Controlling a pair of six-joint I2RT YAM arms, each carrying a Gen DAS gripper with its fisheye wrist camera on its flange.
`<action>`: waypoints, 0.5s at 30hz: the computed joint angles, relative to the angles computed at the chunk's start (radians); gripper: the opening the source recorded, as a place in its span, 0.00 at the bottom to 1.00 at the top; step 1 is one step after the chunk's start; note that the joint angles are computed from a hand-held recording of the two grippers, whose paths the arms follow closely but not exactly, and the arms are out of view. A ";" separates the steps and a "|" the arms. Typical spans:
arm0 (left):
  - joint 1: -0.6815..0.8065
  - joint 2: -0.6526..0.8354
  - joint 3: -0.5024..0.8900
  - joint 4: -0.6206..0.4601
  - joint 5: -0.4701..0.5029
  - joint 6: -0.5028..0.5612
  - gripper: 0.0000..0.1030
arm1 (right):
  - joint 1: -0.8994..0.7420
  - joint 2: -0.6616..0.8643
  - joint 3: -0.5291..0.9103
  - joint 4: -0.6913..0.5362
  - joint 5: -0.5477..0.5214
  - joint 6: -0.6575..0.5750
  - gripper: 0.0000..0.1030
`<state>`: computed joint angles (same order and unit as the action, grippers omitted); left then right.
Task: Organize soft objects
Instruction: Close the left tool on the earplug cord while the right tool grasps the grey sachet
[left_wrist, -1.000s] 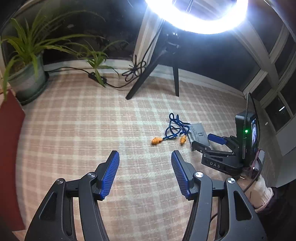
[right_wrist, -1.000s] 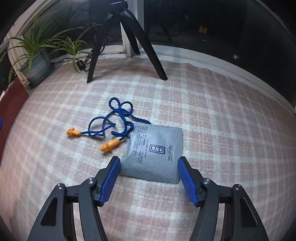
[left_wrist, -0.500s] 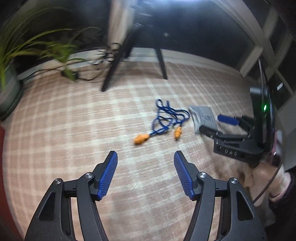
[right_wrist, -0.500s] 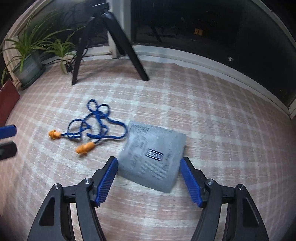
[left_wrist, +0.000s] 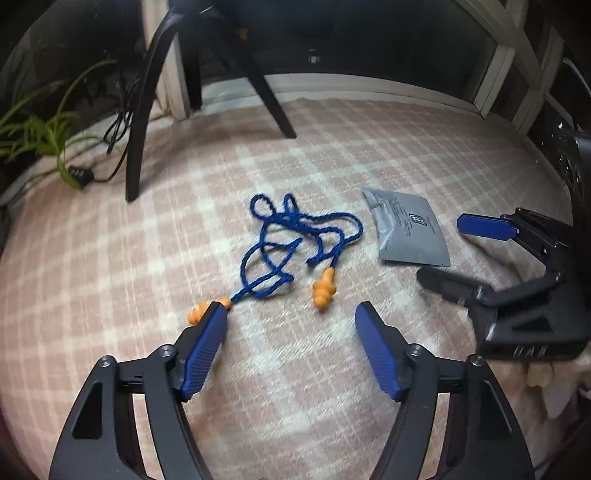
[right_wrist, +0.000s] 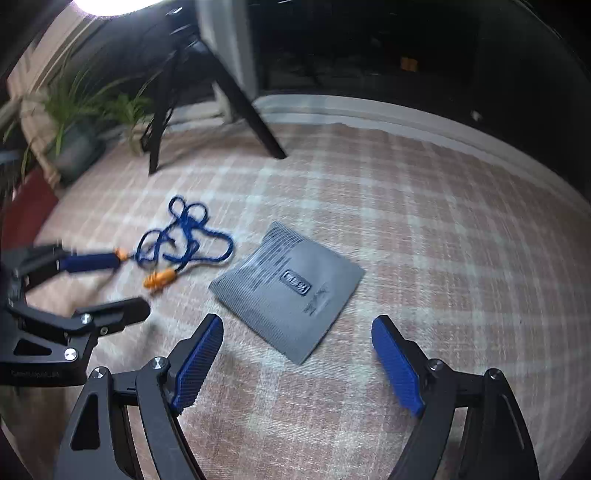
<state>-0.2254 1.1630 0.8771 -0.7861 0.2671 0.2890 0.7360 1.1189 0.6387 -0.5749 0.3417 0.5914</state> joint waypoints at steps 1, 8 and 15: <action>-0.013 -0.003 -0.006 0.011 -0.012 -0.003 0.71 | 0.007 0.009 0.005 -0.003 0.006 -0.015 0.77; -0.049 0.007 -0.013 0.079 -0.073 -0.021 0.71 | 0.014 0.093 0.044 0.017 0.096 -0.174 0.80; -0.083 -0.036 -0.064 0.124 -0.135 0.023 0.71 | -0.075 0.169 0.098 0.080 0.073 -0.371 0.80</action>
<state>-0.3079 1.1265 0.8132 -0.6623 0.1321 0.3116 0.6609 1.2877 0.7368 -0.4951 0.4144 0.2207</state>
